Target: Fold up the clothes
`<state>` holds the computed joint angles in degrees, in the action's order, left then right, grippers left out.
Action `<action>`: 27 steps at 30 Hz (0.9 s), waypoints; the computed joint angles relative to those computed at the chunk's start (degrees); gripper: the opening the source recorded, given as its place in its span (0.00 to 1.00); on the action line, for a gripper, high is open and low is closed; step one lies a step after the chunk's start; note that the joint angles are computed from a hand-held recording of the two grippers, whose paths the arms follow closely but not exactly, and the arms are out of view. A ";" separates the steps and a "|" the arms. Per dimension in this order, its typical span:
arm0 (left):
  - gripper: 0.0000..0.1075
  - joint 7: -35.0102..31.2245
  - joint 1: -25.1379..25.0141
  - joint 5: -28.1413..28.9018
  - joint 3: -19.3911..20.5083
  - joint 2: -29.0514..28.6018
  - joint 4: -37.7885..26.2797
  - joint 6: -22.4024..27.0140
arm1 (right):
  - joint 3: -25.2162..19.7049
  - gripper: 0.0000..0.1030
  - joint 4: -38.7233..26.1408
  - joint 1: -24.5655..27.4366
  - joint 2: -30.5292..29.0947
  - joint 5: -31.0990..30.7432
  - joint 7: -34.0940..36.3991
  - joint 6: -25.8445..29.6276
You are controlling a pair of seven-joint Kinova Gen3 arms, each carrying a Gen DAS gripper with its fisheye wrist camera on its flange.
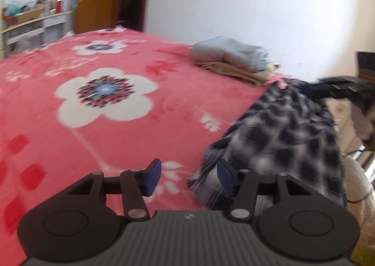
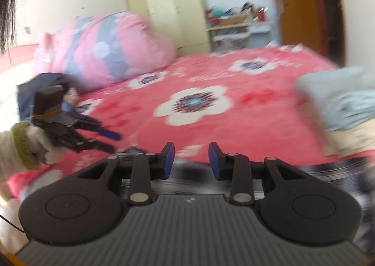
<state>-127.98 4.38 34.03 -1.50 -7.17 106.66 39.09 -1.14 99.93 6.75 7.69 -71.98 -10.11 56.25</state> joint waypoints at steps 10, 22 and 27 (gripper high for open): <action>0.55 23.30 -21.33 2.01 14.47 -8.20 -1.18 10.56 | -4.28 0.51 10.75 -3.85 -8.03 5.06 9.41 7.30; 0.55 37.42 2.69 1.99 0.36 -4.14 8.43 -2.27 | -35.07 0.53 28.08 12.65 -21.80 -10.11 34.65 -18.44; 0.54 36.40 3.31 4.26 -0.07 -3.28 9.45 -5.31 | -29.91 0.51 30.61 4.86 -23.79 -13.84 37.24 -27.71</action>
